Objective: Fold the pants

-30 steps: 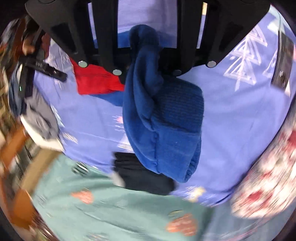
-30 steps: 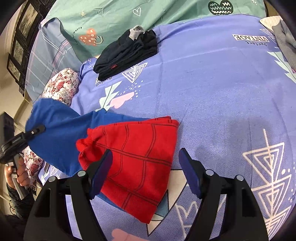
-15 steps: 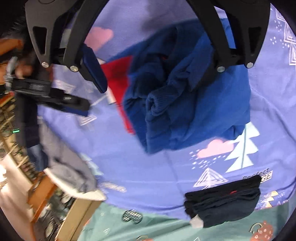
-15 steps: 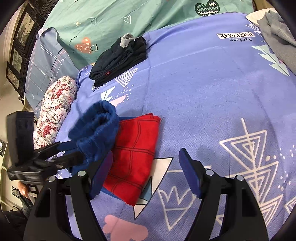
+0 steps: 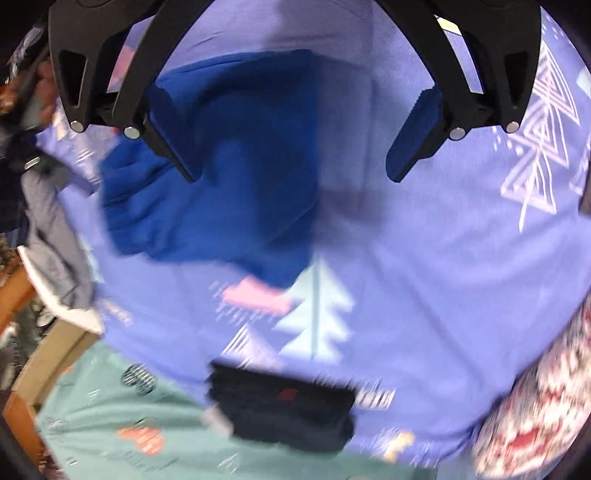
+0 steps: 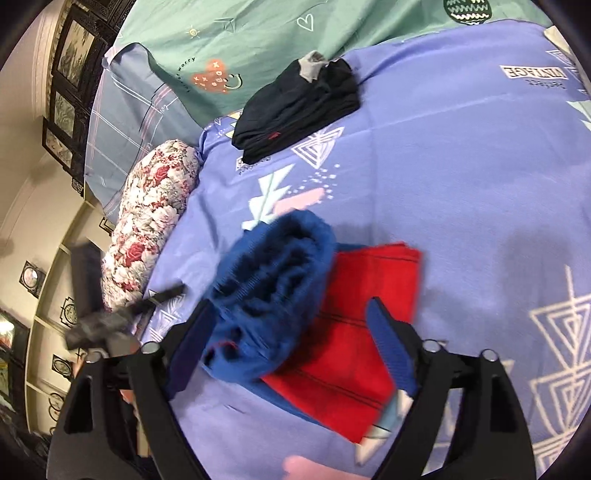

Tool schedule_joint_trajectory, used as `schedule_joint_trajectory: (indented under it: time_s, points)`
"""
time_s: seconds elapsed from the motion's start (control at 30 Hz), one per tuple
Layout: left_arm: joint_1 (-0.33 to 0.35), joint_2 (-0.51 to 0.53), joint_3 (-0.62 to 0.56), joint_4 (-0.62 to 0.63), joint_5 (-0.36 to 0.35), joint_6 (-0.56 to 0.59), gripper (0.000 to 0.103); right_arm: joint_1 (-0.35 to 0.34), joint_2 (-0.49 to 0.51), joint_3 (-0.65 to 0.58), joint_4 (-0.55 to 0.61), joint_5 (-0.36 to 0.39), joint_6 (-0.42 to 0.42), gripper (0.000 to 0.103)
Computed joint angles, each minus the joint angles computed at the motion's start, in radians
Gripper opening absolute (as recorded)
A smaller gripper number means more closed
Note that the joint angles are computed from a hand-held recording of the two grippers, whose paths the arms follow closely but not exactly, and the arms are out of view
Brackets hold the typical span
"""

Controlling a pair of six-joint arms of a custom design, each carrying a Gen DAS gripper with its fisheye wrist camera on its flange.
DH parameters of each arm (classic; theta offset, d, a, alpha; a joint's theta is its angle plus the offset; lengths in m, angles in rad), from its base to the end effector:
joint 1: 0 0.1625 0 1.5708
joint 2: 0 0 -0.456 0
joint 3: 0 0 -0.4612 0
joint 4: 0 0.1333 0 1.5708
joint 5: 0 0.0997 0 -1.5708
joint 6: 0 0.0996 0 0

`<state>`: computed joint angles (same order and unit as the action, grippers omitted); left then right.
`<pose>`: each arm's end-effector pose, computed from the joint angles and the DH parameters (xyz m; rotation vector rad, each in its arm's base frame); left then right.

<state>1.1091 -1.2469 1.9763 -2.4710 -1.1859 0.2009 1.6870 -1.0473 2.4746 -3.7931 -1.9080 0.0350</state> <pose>-0.1158 -0.6158 0.2134 0.8562 2.6310 -0.3049 0.1496 -0.4163 0.1063 -0.0816 -2.6533 1.1426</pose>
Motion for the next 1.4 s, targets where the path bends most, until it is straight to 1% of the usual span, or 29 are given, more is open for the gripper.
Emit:
schedule_joint_trajectory:
  time_s: [0.03, 0.1, 0.17, 0.23, 0.27, 0.3, 0.33, 0.37, 0.4, 0.43, 0.47, 0.5, 0.53, 0.57, 0.6, 0.67, 0.77, 0.8, 0.83, 0.9, 0.93, 0.97, 1.03, 1.07, 1.1, 1.2, 1.3, 1.37, 1.4]
  points:
    - [0.007, 0.009, -0.004, 0.013, 0.003, -0.006, 0.101, 0.019, 0.01, -0.022, 0.017, -0.029, 0.012, 0.086]
    - [0.023, 0.019, -0.007, 0.038, -0.017, -0.02, 0.101, 0.049, 0.031, -0.051, 0.013, -0.065, -0.008, 0.086]
    - [0.033, 0.02, -0.007, 0.041, -0.034, -0.022, 0.101, 0.067, 0.048, -0.079, 0.02, -0.052, -0.055, 0.083]
    - [0.04, 0.018, -0.004, 0.039, -0.041, -0.014, 0.101, 0.079, 0.059, -0.112, 0.08, -0.059, -0.049, 0.074]
    - [0.043, 0.017, -0.006, 0.044, -0.045, -0.01, 0.101, 0.08, 0.065, -0.126, 0.109, -0.066, -0.044, 0.072]
    - [0.044, 0.015, -0.008, 0.05, -0.048, -0.007, 0.101, 0.082, 0.075, -0.147, 0.155, -0.088, -0.033, 0.064]
    - [0.047, 0.014, -0.009, 0.054, -0.052, -0.003, 0.101, 0.084, 0.087, -0.168, 0.207, -0.122, -0.01, 0.061]
    - [0.048, 0.016, -0.009, 0.057, -0.057, -0.004, 0.101, 0.085, 0.104, -0.185, 0.23, -0.163, 0.004, 0.059]
    - [0.048, 0.014, -0.01, 0.068, -0.065, -0.005, 0.101, 0.084, 0.116, -0.193, 0.231, -0.187, 0.004, 0.045]
    - [0.054, 0.013, -0.014, 0.078, -0.075, -0.005, 0.101, 0.076, 0.125, -0.194, 0.218, -0.202, 0.004, 0.034]
    - [0.056, 0.018, -0.02, 0.08, -0.082, -0.007, 0.101, 0.061, 0.119, -0.185, 0.201, -0.176, 0.006, 0.028]
    - [0.055, 0.022, -0.021, 0.08, -0.085, -0.011, 0.101, 0.045, 0.108, -0.169, 0.18, -0.141, 0.008, 0.019]
    - [0.059, 0.024, -0.026, 0.084, -0.092, -0.007, 0.101, 0.022, 0.086, -0.148, 0.165, -0.094, 0.021, 0.015]
    - [0.059, 0.026, -0.029, 0.087, -0.093, -0.009, 0.101, 0.006, 0.066, -0.129, 0.152, -0.052, 0.029, 0.014]
    - [0.061, 0.026, -0.032, 0.091, -0.095, -0.011, 0.101, -0.011, 0.039, -0.103, 0.132, 0.013, 0.03, 0.013]
    - [0.064, 0.022, -0.036, 0.094, -0.106, -0.009, 0.101, -0.02, 0.004, -0.068, 0.105, 0.092, 0.023, 0.012]
    - [0.064, 0.014, -0.034, 0.093, -0.112, 0.011, 0.101, -0.04, -0.054, -0.013, 0.09, 0.242, 0.009, 0.012]
    - [0.062, 0.015, -0.033, 0.094, -0.104, 0.015, 0.101, -0.04, -0.063, -0.007, 0.107, 0.254, 0.011, 0.012]
    - [0.06, 0.017, -0.032, 0.095, -0.094, 0.018, 0.101, -0.036, -0.067, -0.008, 0.14, 0.223, 0.014, 0.013]
    - [0.063, 0.022, -0.032, 0.109, -0.096, 0.019, 0.101, -0.02, -0.048, -0.026, 0.195, 0.072, 0.055, 0.015]
    - [0.066, 0.023, -0.034, 0.121, -0.107, 0.014, 0.101, -0.029, -0.039, -0.035, 0.239, 0.009, 0.087, 0.018]
    - [0.067, 0.024, -0.034, 0.126, -0.109, 0.012, 0.101, -0.034, -0.033, -0.038, 0.25, -0.013, 0.11, 0.024]
    - [0.063, 0.022, -0.027, 0.115, -0.097, 0.02, 0.101, -0.062, -0.035, -0.018, 0.217, 0.027, 0.129, 0.044]
    - [0.062, 0.021, -0.025, 0.112, -0.095, 0.024, 0.101, -0.065, -0.042, -0.011, 0.21, 0.041, 0.13, 0.051]
    - [0.063, 0.021, -0.026, 0.116, -0.095, 0.022, 0.101, -0.064, -0.047, -0.007, 0.21, 0.046, 0.128, 0.061]
    - [0.065, 0.021, -0.03, 0.124, -0.099, 0.015, 0.101, -0.051, -0.048, -0.009, 0.224, 0.052, 0.101, 0.062]
    - [0.066, 0.021, -0.025, 0.117, -0.1, 0.015, 0.101, -0.05, -0.027, -0.038, 0.287, 0.095, 0.054, 0.062]
    - [0.067, 0.023, -0.027, 0.121, -0.099, 0.012, 0.101, -0.053, 0.001, -0.064, 0.325, 0.07, 0.057, 0.062]
    - [0.067, 0.023, -0.027, 0.122, -0.098, 0.01, 0.101, -0.055, 0.019, -0.078, 0.33, 0.052, 0.06, 0.058]
